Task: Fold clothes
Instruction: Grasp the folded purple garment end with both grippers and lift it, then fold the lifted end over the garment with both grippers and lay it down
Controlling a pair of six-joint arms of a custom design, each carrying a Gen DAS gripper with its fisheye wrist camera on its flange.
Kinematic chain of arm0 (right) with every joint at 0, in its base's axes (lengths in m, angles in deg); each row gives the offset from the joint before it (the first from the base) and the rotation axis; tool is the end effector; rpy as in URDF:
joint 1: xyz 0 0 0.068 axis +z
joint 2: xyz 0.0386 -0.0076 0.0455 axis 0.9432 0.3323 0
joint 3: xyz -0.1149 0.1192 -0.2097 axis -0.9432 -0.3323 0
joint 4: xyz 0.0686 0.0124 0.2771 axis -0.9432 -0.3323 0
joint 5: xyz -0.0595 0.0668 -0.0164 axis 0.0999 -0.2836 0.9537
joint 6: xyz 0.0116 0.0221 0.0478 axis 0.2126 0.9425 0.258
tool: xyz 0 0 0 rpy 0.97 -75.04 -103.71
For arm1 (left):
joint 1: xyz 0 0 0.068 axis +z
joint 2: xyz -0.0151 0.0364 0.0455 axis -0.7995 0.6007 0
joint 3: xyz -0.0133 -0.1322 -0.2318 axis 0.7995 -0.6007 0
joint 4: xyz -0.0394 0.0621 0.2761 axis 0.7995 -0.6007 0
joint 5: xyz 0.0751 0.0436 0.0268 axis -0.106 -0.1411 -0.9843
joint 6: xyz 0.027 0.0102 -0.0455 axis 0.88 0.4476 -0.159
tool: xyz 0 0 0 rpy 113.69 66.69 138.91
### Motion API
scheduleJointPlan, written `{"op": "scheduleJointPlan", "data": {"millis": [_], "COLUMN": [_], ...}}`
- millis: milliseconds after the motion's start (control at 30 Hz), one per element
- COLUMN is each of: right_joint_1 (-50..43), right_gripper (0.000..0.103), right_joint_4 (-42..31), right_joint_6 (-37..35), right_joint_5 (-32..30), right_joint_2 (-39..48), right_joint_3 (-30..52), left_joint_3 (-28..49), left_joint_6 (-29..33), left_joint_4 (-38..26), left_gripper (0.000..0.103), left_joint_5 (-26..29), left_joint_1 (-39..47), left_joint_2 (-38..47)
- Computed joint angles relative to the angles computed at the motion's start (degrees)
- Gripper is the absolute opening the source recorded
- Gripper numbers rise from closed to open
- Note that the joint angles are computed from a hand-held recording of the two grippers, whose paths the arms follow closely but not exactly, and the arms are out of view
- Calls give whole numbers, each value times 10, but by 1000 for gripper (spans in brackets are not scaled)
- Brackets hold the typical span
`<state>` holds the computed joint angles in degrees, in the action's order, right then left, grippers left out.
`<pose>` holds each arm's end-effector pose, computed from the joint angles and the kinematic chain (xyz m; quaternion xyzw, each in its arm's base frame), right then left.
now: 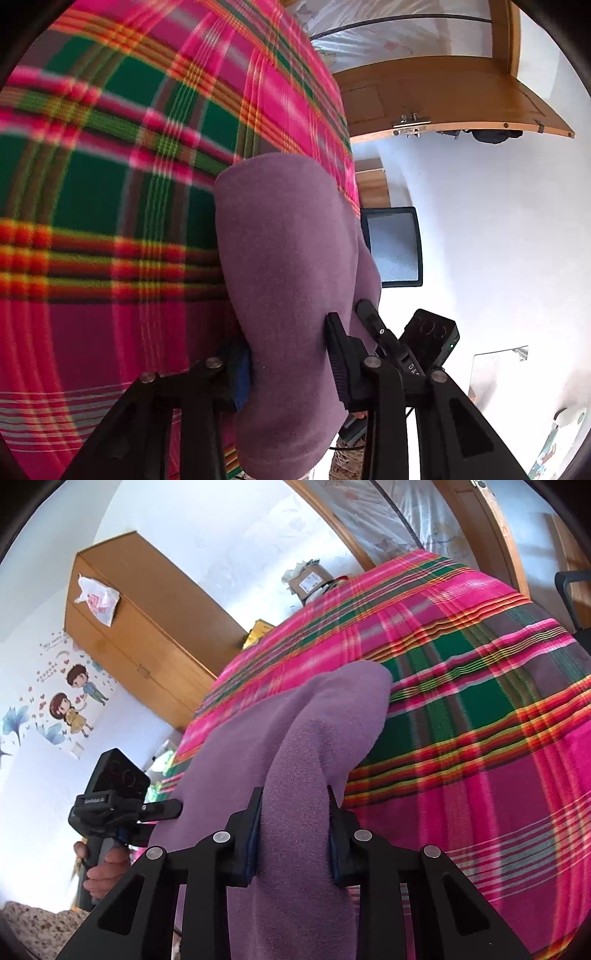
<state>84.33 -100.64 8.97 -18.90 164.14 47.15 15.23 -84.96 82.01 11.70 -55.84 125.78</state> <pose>0.3869 0.1226 0.1412 -0.2324 0.8431 0.4304 0.2236 0.2263 -0.0325 0.1561 -0.2796 0.8186 -0.4588 0.2033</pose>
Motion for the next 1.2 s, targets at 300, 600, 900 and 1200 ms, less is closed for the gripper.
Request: {"op": "scheduleJointPlan", "data": {"millis": [300, 600, 900, 1200], "right_joint_1": [59, 155, 235, 292], "right_gripper": [29, 29, 29, 29], "right_joint_4": [50, 69, 50, 54], "right_joint_6": [70, 133, 159, 203], "right_joint_5": [8, 32, 61, 69], "right_joint_2": [-8, 56, 143, 258], "right_joint_3": [0, 89, 215, 364], "left_joint_3": [6, 53, 110, 168], "left_joint_6": [95, 272, 414, 486], "left_joint_4": [-118, -263, -334, -353], "left_gripper": [36, 36, 36, 36], "left_joint_5": [56, 127, 171, 177], "left_joint_1": [124, 322, 467, 559], "left_joint_2": [-74, -51, 46, 148]}}
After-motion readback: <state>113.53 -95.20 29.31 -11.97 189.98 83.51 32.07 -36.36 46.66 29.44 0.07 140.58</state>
